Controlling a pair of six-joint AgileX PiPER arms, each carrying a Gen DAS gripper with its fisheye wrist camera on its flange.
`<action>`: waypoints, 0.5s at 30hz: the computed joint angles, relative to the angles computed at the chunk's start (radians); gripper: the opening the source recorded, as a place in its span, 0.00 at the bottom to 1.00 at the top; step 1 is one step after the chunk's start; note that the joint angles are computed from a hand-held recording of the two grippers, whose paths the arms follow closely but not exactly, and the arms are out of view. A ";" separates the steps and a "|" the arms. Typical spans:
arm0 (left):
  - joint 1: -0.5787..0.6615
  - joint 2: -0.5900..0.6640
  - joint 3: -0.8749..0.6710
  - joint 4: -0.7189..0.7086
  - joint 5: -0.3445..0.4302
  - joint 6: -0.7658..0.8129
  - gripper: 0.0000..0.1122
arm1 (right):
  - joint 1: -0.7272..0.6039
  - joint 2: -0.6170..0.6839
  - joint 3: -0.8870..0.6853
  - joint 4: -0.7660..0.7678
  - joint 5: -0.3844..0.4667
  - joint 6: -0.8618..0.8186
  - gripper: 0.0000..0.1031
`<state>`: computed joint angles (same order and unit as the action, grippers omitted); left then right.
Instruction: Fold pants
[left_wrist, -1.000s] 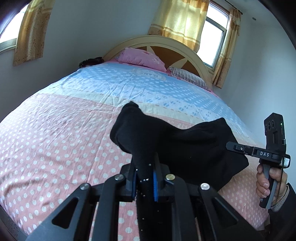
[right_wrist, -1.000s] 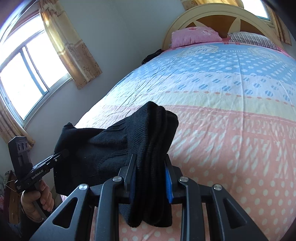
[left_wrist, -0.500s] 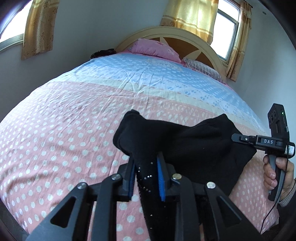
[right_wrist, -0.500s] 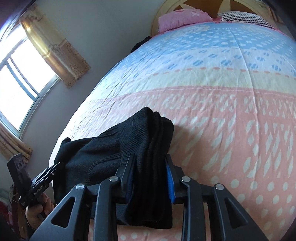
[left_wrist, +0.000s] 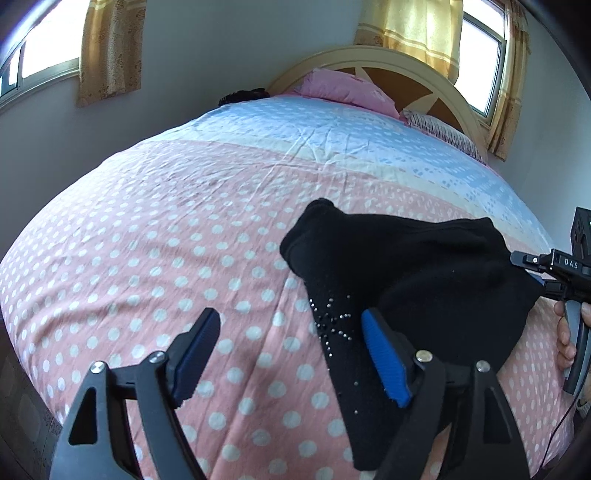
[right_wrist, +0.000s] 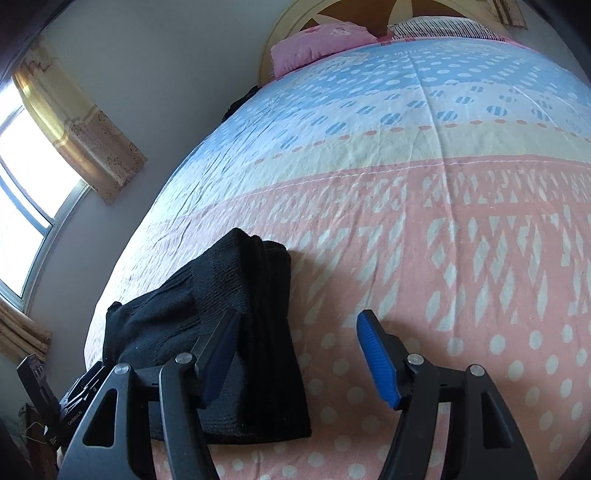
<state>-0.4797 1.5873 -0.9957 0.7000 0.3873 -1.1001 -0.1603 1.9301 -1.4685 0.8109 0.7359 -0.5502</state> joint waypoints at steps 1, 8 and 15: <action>-0.005 -0.012 0.006 -0.001 0.013 -0.005 0.72 | 0.003 -0.014 0.012 -0.014 -0.014 0.012 0.64; -0.080 -0.137 0.042 0.136 0.108 -0.150 0.72 | 0.029 -0.330 0.288 -0.099 -0.167 0.028 0.64; -0.199 -0.262 0.034 0.262 0.190 -0.289 0.74 | 0.032 -0.776 0.578 -0.133 -0.250 0.017 0.67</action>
<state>-0.6787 1.3256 -0.9620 0.9615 0.5769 -1.3894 -0.1280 1.1537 -0.8902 0.6780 0.4860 -0.5333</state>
